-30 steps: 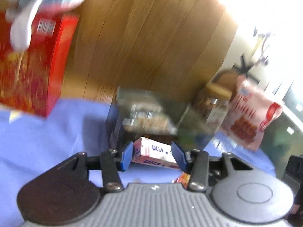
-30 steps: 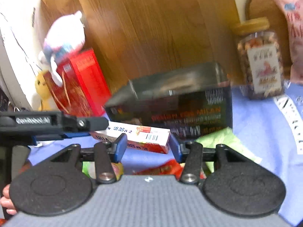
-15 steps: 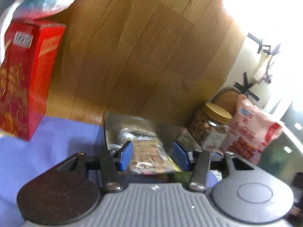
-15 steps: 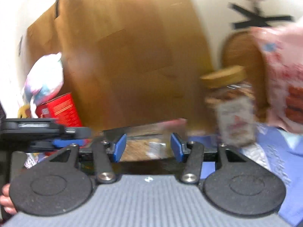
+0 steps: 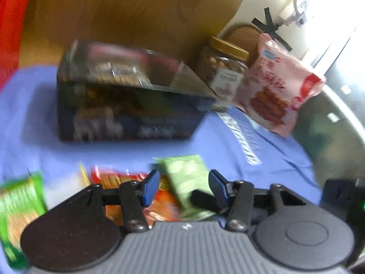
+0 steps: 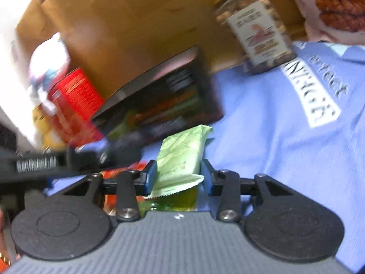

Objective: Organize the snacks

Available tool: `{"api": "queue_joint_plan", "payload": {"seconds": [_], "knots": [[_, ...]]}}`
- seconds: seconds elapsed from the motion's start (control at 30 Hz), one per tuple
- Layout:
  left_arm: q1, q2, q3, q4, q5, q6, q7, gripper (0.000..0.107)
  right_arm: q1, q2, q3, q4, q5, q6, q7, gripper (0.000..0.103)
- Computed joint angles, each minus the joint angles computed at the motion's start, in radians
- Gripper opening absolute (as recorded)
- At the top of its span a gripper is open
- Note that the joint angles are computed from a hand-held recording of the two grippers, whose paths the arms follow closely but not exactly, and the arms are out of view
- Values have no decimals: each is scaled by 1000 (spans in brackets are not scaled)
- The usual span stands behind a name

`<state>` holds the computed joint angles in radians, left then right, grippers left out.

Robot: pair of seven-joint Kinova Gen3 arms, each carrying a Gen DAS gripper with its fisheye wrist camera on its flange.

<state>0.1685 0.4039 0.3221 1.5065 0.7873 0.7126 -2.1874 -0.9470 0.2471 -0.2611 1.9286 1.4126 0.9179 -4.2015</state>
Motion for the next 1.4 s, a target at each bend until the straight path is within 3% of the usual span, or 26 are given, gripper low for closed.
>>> {"api": "queue_joint_plan", "payload": {"seconds": [0.17, 0.23, 0.33, 0.5, 0.57, 0.63, 0.67, 0.73, 0.83, 1.0, 1.1, 1.17, 1.23, 1.3, 1.4], "knots": [[-16, -57, -4, 81, 29, -13, -28, 50, -82, 37, -28, -55, -19, 82, 111, 48], [-27, -80, -13, 102, 45, -2, -32, 50, -110, 37, -28, -63, -35, 103, 151, 59], [-27, -97, -23, 111, 67, 13, -40, 52, -157, 47, -26, -75, -63, 185, 196, 66], [22, -91, -35, 93, 27, 32, -26, 54, -151, 47, -14, -72, -85, 162, 265, 66], [31, -68, -25, 77, 0, 47, -16, 46, -134, 48, -14, -75, -92, 129, 296, 65], [66, -74, -46, 85, -24, 15, -1, 37, -126, 53, -17, -86, -104, 123, 325, 48], [69, -77, -46, 85, -32, 7, 4, 34, -136, 60, -9, -102, -122, 143, 348, 46], [27, -81, -17, 82, 1, 21, -10, 34, -142, 63, -16, -108, -122, 177, 344, 38], [-8, -96, -12, 74, 81, 23, -77, 34, -170, 48, 6, -79, -60, 197, 272, 38], [21, -54, -58, -65, 107, 1, -59, 35, -123, 56, 25, -127, 35, 221, 360, 38], [29, 37, -18, -204, 29, -21, 19, 38, -64, 67, 63, -171, 82, 184, 444, 44], [85, 104, -52, -296, -32, -22, 100, 44, -24, 90, 82, -213, 81, 177, 503, 54], [125, 140, -85, -349, -95, -8, 147, 43, -2, 116, 88, -240, 54, 208, 509, 54], [94, 134, -43, -327, -96, -14, 129, 43, -18, 108, 94, -213, 49, 224, 450, 54], [-12, 91, 79, -205, -32, -100, 14, 44, -62, 83, 74, -145, 41, 266, 328, 54]]}}
